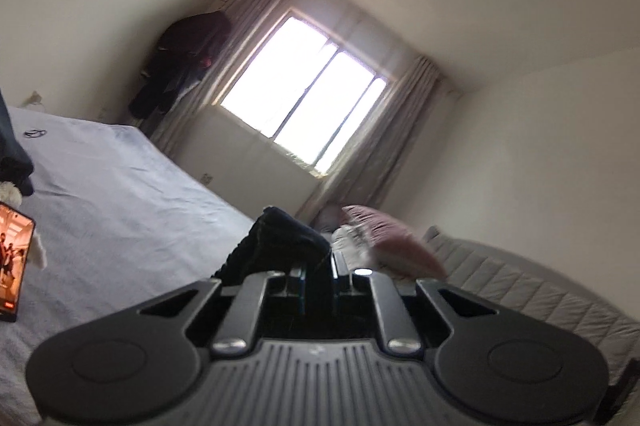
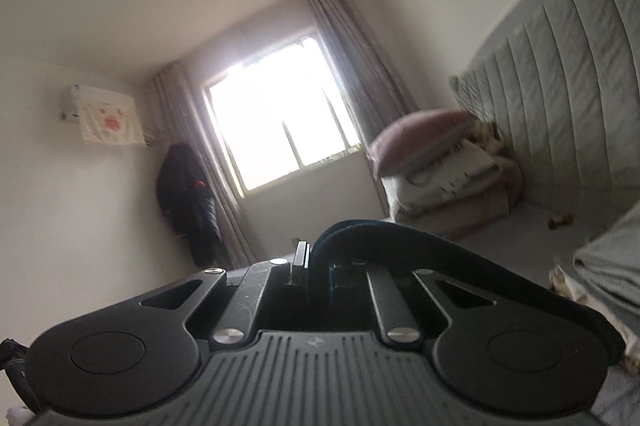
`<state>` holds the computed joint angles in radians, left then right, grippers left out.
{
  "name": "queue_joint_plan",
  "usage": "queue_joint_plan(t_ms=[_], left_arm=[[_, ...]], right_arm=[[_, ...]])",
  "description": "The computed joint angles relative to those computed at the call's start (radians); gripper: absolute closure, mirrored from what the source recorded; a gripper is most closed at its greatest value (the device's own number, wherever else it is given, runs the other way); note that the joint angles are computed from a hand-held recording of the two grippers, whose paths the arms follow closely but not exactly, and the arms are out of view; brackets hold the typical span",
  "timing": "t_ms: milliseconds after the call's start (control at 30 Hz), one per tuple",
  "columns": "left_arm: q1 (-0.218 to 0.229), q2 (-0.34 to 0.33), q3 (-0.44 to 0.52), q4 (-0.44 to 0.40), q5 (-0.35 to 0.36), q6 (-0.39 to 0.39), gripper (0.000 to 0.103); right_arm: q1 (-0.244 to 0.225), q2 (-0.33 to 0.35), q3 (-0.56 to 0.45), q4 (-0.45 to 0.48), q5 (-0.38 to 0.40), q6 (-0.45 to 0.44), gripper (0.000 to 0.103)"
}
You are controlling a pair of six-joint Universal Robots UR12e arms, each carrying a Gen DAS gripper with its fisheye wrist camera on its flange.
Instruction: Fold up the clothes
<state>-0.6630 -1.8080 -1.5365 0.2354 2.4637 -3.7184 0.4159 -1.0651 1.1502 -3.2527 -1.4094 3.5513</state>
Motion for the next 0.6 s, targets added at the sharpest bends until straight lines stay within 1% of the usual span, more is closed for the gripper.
queue_joint_plan(t_ms=[100, 133, 200, 333, 433, 533, 600], left_arm=[[-0.011, 0.000, 0.005, 0.008, 0.000, 0.010, 0.092], [-0.011, 0.001, 0.004, -0.001, 0.001, 0.003, 0.091], [-0.004, 0.006, -0.006, -0.032, -0.001, -0.041, 0.091], [0.030, 0.016, -0.043, -0.114, -0.002, -0.170, 0.091], [0.066, 0.015, -0.065, -0.185, 0.000, -0.272, 0.091], [0.110, 0.012, -0.078, -0.262, -0.017, -0.381, 0.091], [0.144, 0.002, -0.075, -0.303, -0.032, -0.432, 0.091]], right_arm=[[-0.005, -0.008, -0.007, 0.014, 0.013, -0.002, 0.094], [-0.005, -0.009, -0.012, 0.030, 0.014, -0.008, 0.094], [-0.003, -0.003, -0.026, 0.068, 0.010, -0.024, 0.093], [0.003, 0.030, -0.071, 0.174, -0.001, -0.050, 0.093], [0.012, 0.074, -0.125, 0.261, -0.017, -0.062, 0.093], [0.021, 0.140, -0.221, 0.367, -0.042, -0.074, 0.093], [0.030, 0.190, -0.298, 0.443, -0.059, -0.082, 0.093]])
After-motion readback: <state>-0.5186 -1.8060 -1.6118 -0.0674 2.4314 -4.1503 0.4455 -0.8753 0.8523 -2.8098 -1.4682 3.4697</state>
